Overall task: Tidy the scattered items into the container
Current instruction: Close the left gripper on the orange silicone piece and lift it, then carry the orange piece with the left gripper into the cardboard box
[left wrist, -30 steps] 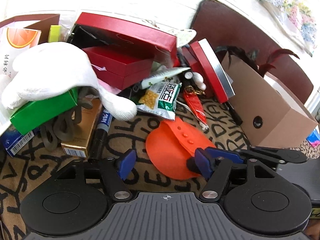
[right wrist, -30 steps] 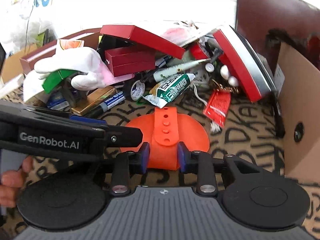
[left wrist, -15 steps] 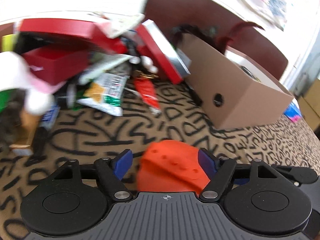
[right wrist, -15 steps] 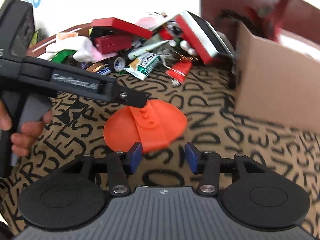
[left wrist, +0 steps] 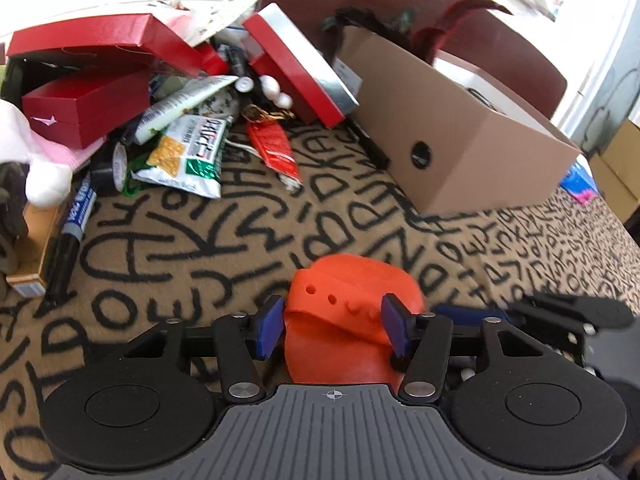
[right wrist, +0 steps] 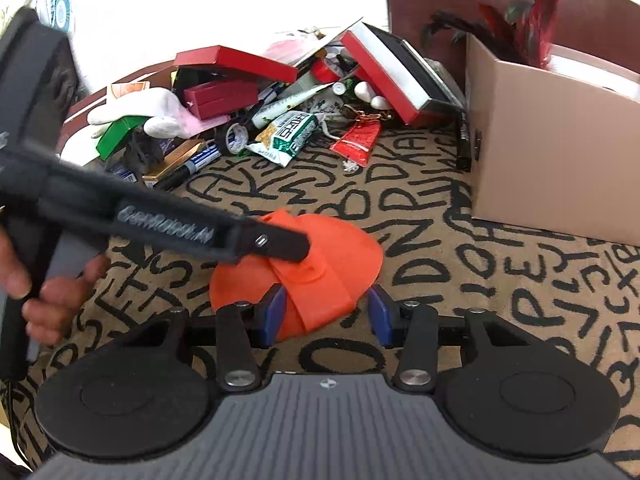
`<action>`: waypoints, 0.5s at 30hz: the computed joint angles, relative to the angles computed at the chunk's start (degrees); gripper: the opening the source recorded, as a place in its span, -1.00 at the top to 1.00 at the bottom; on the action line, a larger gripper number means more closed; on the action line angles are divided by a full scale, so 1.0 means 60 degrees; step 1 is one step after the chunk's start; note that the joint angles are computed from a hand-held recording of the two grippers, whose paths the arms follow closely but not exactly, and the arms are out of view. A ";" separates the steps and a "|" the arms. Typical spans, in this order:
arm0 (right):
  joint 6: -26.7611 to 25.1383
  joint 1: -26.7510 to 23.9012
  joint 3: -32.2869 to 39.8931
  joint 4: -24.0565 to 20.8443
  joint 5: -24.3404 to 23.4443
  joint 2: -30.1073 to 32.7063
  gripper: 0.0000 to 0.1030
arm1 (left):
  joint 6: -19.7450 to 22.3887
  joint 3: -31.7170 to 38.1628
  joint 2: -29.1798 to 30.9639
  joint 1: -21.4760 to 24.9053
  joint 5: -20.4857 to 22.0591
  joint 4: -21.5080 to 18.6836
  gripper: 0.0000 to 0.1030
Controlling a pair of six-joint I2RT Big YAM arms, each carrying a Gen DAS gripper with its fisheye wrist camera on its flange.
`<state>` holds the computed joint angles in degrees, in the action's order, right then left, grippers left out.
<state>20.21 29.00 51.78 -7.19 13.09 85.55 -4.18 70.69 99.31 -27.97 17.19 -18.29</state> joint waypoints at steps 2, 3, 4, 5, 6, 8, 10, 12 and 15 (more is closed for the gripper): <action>0.0040 -0.0003 -0.0028 -0.0196 -0.0017 -0.0102 0.02 | -0.0091 -0.0080 -0.0045 0.0009 0.0028 0.0029 -0.33; 0.0037 0.0020 -0.0040 -0.0278 -0.0019 -0.0138 0.02 | -0.0132 -0.0099 -0.0041 0.0023 0.0012 0.0088 -0.35; 0.0035 0.0057 -0.0060 -0.0325 -0.0007 -0.0165 0.02 | -0.0175 -0.0076 -0.0014 0.0044 0.0022 0.0114 -0.37; 0.0056 0.0098 -0.0082 -0.0324 0.0013 -0.0171 0.02 | -0.0252 -0.0013 0.0035 0.0068 0.0088 0.0097 -0.37; 0.0099 0.0137 -0.0103 -0.0271 0.0055 -0.0157 0.02 | -0.0350 0.0026 0.0063 0.0075 0.0127 0.0113 -0.37; 0.0249 0.0143 -0.0133 -0.0084 0.0050 -0.0092 0.00 | -0.0336 0.0121 0.0123 0.0056 0.0127 0.0104 -0.33; 0.0434 0.0093 -0.0104 0.0077 -0.0012 -0.0003 0.00 | -0.0102 0.0239 0.0191 0.0022 0.0114 -0.0047 -0.27; 0.0453 0.0070 -0.0038 0.0160 0.0027 0.0097 0.00 | 0.0125 0.0244 0.0173 -0.0025 -0.0098 -0.0087 -0.19; 0.0415 0.0045 -0.0018 0.0242 0.0004 0.0153 0.00 | 0.0044 0.0242 0.0203 0.0023 -0.0025 -0.0054 -0.26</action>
